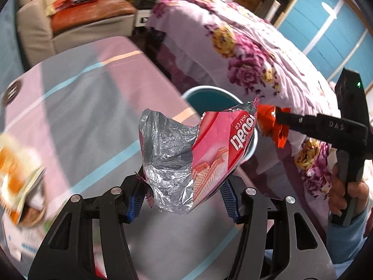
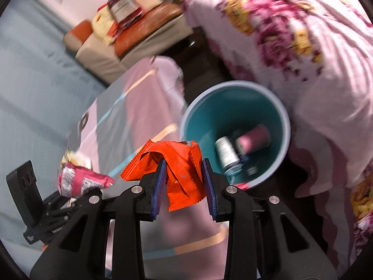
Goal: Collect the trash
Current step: 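Carry both wrappers over the bin and open the left tool to drop the wafer wrapper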
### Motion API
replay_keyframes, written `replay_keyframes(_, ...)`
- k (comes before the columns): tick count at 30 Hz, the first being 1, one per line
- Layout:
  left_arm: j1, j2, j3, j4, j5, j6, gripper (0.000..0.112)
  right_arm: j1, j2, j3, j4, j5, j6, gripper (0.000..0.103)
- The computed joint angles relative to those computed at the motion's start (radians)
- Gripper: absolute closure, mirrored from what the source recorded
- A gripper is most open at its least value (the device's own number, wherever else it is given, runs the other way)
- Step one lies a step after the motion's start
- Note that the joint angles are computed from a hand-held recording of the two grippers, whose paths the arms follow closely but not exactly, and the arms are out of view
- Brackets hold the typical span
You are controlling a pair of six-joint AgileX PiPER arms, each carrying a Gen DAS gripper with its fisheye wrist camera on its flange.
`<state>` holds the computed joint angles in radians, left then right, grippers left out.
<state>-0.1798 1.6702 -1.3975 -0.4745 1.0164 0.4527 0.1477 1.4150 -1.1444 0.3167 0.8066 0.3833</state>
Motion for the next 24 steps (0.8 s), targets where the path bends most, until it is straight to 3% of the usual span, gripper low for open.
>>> replay_keyframes(7, -0.173, 0.182, -0.195, 0.081, 0.006, -0.138, 0.054, -0.128, 0.012, -0.003, 0.038, 0.015, -0.095, 0.073)
replay_keyframes(18, -0.266, 0.361, -0.419, 0.193, 0.050, -0.264, 0.054, -0.216, 0.076, -0.044, 0.083, 0.014, -0.180, 0.073)
replay_keyframes(21, -0.281, 0.403, -0.476, 0.211, 0.065, -0.280, 0.049, -0.223, 0.088, -0.049, 0.085, 0.014, -0.186, 0.073)
replay_keyframes(24, -0.290, 0.429, -0.511, 0.226, 0.073, -0.296, 0.034, -0.226, 0.092, -0.049, 0.081, 0.016, -0.182, 0.073)
